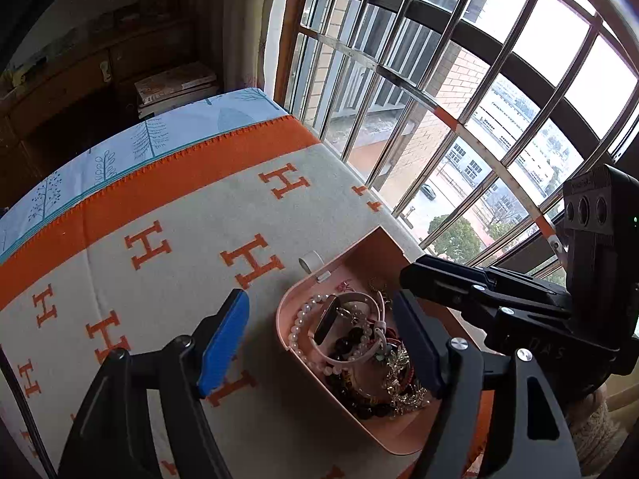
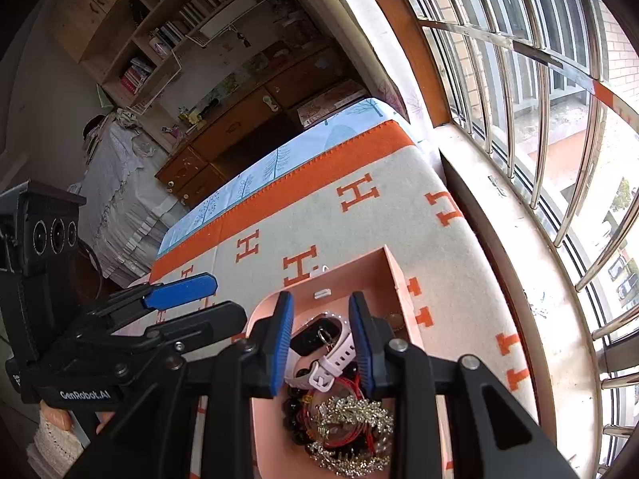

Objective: Organize jewelry

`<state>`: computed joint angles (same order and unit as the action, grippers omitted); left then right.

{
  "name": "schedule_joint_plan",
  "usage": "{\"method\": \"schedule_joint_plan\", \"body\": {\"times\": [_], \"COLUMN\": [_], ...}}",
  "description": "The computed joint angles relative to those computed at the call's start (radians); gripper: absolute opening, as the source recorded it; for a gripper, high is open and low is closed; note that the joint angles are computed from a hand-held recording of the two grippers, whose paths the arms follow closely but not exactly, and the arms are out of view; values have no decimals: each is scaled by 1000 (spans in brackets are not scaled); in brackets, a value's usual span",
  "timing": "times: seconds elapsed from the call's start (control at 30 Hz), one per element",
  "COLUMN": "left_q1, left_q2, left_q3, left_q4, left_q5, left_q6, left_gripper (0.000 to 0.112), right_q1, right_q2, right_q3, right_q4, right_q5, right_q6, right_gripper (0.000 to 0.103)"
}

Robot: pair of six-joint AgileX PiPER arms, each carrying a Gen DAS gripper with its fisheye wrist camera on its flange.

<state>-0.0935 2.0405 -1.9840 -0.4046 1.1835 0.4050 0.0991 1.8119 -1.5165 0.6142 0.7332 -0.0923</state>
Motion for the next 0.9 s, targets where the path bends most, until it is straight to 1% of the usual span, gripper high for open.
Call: {"method": "schedule_joint_plan", "body": {"times": [0.07,0.13,0.23,0.27,0.3,0.37,0.4,0.43,0.47,0.53,0.57,0.63,0.7,0.77,0.8,0.83,0.9], "left_q1": [6,11,33,34,33,40,42,50,54,60,72,104,113,106,105,103,113], "left_q2": [-61,-140,-263,-312,-366,-490,-542,-588,-624,-674,-699,-766,-822,-859,-873,-888,-931], "left_q3": [79,183,337,397,462,609,667,715,747,777,795,849,882,889,886,882,888], "left_q4": [28,66,80,106,143,212,242,260,286,348,357,342,376,421,432,439,429], "left_q5": [-38,-93,-150,-185,-227,-331,-364,-381,-377,-330,-314,-318,-318,-288,-271,-253,-239], "left_q6": [-9,-28,-46,-74,-112,-189,-230,-262,-308,-415,-443,-460,-511,-571,-586,-596,-583], "left_gripper": [75,75,76,80,88,97,103,103,103,103,103,103,102,102,102,102,102], "right_q1": [7,20,53,66,79,102,114,128,143,182,201,241,295,346,373,401,464], "right_q2": [-17,-42,-93,-110,-129,-167,-185,-205,-227,-273,-298,-348,-398,-435,-452,-471,-497], "right_q3": [7,24,65,80,98,139,160,181,203,243,261,291,305,297,290,285,267], "right_q4": [-7,-27,-88,-114,-137,-159,-164,-170,-181,-226,-245,-281,-352,-423,-465,-508,-605], "right_q5": [4,2,-11,-16,-22,-26,-24,-22,-21,-17,-14,-11,-9,6,14,16,23], "right_q6": [0,7,35,52,68,86,89,93,98,135,150,178,242,311,352,390,476], "right_gripper": [29,29,29,29,29,29,29,29,29,29,29,29,30,37,45,50,54]}}
